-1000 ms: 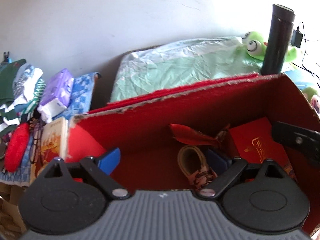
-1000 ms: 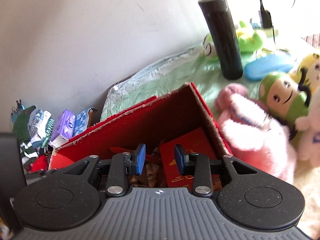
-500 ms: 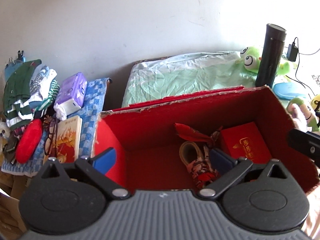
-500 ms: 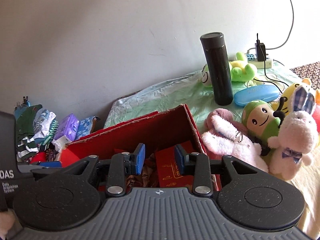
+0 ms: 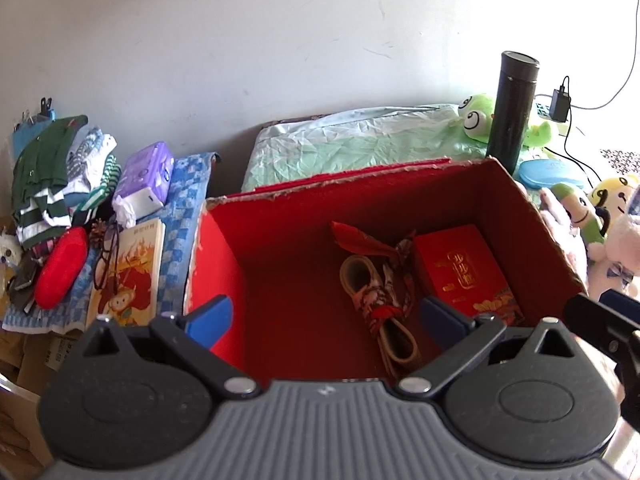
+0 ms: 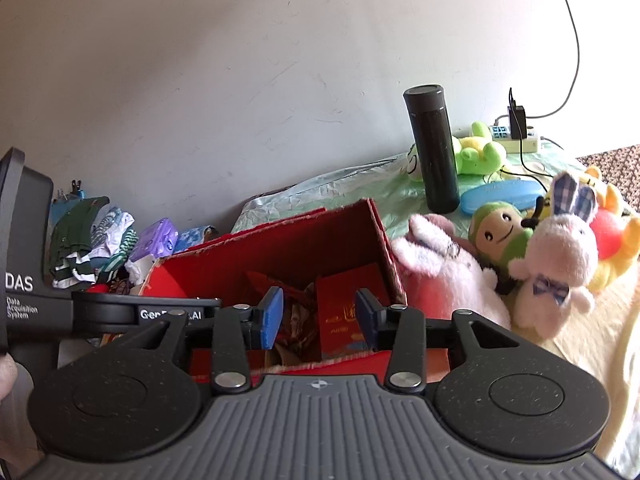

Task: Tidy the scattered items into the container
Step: 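Withdraw the right gripper from the red box, then move the right gripper down to the tan gourd beside the box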

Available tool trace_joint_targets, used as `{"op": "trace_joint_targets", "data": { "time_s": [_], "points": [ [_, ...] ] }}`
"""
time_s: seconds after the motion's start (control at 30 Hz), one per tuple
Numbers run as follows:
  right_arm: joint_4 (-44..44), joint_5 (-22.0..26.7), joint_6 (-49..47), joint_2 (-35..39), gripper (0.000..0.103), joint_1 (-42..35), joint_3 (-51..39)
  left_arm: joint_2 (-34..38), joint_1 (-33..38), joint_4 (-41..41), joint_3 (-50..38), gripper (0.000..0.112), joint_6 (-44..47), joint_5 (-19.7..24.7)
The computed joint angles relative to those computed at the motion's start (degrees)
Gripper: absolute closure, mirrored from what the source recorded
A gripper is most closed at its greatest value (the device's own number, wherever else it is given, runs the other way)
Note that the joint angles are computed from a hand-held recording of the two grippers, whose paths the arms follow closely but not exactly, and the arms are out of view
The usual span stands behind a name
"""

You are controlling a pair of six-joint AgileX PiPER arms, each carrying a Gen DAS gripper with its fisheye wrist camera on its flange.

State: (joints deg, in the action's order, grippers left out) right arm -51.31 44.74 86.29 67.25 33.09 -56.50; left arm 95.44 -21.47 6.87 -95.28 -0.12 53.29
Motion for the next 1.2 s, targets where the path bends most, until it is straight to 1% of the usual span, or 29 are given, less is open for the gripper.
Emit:
{"op": "trace_joint_targets", "data": {
  "time_s": [0.27,0.33,0.4,0.5,0.57,0.6,0.63,0.7,0.8,0.87,0.9,0.97,1.03,1.1,1.2],
  "points": [
    [-1.58,1.20,5.61,-1.34,0.060,3.18,4.18,-3.21,-0.84,-1.15,5.38,0.012,-0.07,0.43],
    [-1.39,1.52,5.37,-1.15,0.058,3.61,4.53,-3.96,-1.17,-0.86,6.92,0.011,-0.34,0.26],
    [0.17,0.83,4.52,-1.25,0.057,3.39,5.08,-4.93,-1.44,-0.21,8.59,0.011,-1.37,-0.70],
    [4.40,-1.14,2.11,-1.05,0.056,1.83,5.46,-5.39,-0.92,-1.22,9.14,0.011,-1.03,-0.23],
    [6.83,-2.44,0.57,-0.95,0.056,0.85,5.80,-6.87,0.29,-4.16,10.99,0.013,1.75,-1.58],
    [7.55,-2.99,0.36,-1.07,0.056,0.59,6.11,-8.15,0.53,-4.63,12.84,0.014,2.68,-3.12],
    [8.09,-3.47,0.32,-1.27,0.056,0.36,6.48,-9.45,1.03,-5.59,14.65,0.012,4.43,-4.52],
    [9.02,-3.74,0.42,-1.54,0.056,0.00,7.05,-11.57,3.17,-10.74,17.44,0.012,10.60,-5.54],
    [11.11,-4.29,0.61,-1.87,0.056,-1.24,8.20,-13.94,6.00,-18.30,21.10,0.012,20.62,-5.70],
    [13.81,-4.92,-0.72,-1.79,0.056,-2.40,8.80,-14.94,7.66,-23.35,23.21,0.013,27.89,-4.90],
    [15.04,-5.34,-1.41,-1.72,0.056,-2.83,9.12,-15.14,8.92,-26.99,24.04,0.015,32.43,-3.52],
    [17.81,-6.33,-3.54,-1.52,0.056,-3.61,9.63,-14.95,11.49,-33.91,24.94,0.019,41.03,0.88],
    [21.93,-7.90,-7.64,-1.24,0.056,-5.08,9.83,-14.94,12.57,-37.75,25.94,0.023,46.57,3.86],
    [27.38,-9.96,-12.68,-1.12,0.058,-7.11,10.17,-15.20,12.52,-39.14,27.24,0.027,50.37,5.21],
    [38.19,-12.89,-22.82,-0.80,0.060,-11.29,10.55,-14.89,11.78,-38.91,28.52,0.029,53.82,6.88]
  ]
}}
